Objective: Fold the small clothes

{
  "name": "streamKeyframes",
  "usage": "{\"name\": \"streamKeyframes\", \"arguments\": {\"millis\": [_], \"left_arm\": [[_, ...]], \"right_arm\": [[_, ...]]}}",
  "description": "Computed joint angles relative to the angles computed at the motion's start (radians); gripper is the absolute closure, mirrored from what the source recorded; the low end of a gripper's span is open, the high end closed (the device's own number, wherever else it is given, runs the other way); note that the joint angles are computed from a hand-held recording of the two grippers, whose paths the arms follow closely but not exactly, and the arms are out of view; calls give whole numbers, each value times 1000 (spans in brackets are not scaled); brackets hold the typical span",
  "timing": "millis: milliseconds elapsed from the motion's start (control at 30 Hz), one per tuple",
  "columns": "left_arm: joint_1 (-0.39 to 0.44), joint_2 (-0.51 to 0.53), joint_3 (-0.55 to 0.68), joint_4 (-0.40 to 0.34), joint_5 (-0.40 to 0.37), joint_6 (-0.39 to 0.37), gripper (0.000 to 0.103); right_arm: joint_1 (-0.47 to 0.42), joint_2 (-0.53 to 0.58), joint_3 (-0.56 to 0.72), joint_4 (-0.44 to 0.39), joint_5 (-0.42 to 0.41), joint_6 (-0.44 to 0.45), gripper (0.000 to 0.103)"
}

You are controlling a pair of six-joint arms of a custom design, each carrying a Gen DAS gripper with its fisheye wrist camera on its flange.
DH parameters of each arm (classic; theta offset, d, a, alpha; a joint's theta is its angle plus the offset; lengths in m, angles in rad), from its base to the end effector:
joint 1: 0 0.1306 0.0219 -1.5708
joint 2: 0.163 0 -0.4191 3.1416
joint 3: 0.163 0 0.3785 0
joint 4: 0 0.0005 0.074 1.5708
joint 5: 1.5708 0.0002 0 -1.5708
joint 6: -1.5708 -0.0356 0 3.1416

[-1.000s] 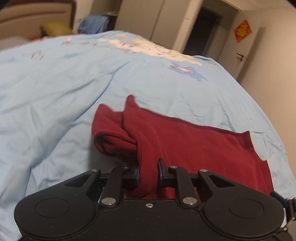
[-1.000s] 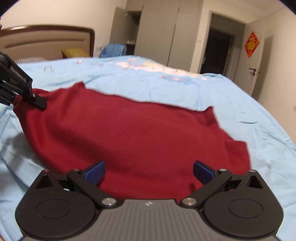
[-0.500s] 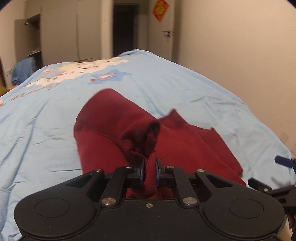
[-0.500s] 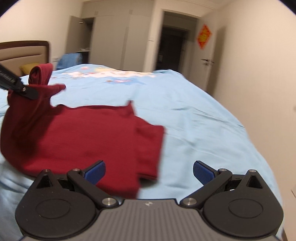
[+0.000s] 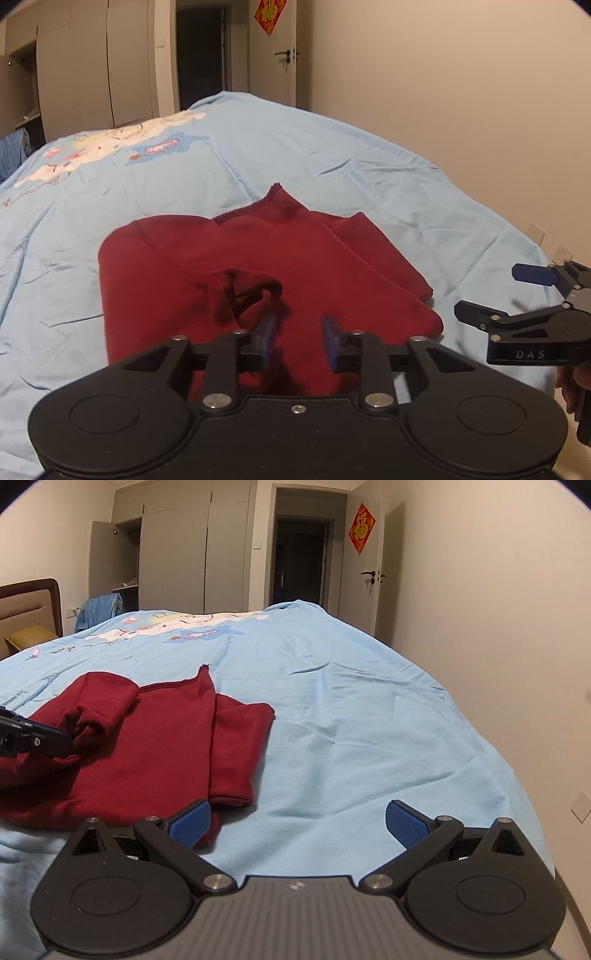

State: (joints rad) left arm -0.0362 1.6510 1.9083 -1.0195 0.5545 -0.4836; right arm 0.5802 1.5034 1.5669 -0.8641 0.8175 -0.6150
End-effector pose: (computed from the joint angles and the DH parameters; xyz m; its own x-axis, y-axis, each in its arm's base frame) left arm 0.5631 -0.0397 0.5615 -0.4197 0.4108 -0.8094 0.6851 0.7283 0.0144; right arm 0.4394 0.2563 0.5011 -0.4616 0.1693 -0.8708 0.3870 0.9217 -0.0259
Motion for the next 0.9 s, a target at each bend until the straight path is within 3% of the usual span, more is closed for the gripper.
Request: {"name": "streamKeyframes", "arguments": {"millis": [133,233,367,467,667,733,867,900], "left_arm": [[16,-53,-79,82,-12,3,45],[28,-76,-119,126,-28,13,38],[35,-70,-126,126,-63,13,38],[35,-66,-132,141,-63,7,41],[30,-54,-133,144,-59,-19,65],[32,-46,-125,128,-47,-24,79],[30,-42,-128,125,-51,-31,87],[31,-41,-127,123,-50,-31,89]], "right_arm": [[-1,8,9,8,-26,-5,0],[-5,13,14,19,-54,-10,0],[-6,22,24,37,-94,-11,0],[-15,31,35,68,-151,-6,0],[-62,27,35,192,-337,-64,0],[-82,37,48,229,-408,-74,0],[-114,78,96,282,-540,-61,1],[-117,96,116,287,-556,-53,6]]}}
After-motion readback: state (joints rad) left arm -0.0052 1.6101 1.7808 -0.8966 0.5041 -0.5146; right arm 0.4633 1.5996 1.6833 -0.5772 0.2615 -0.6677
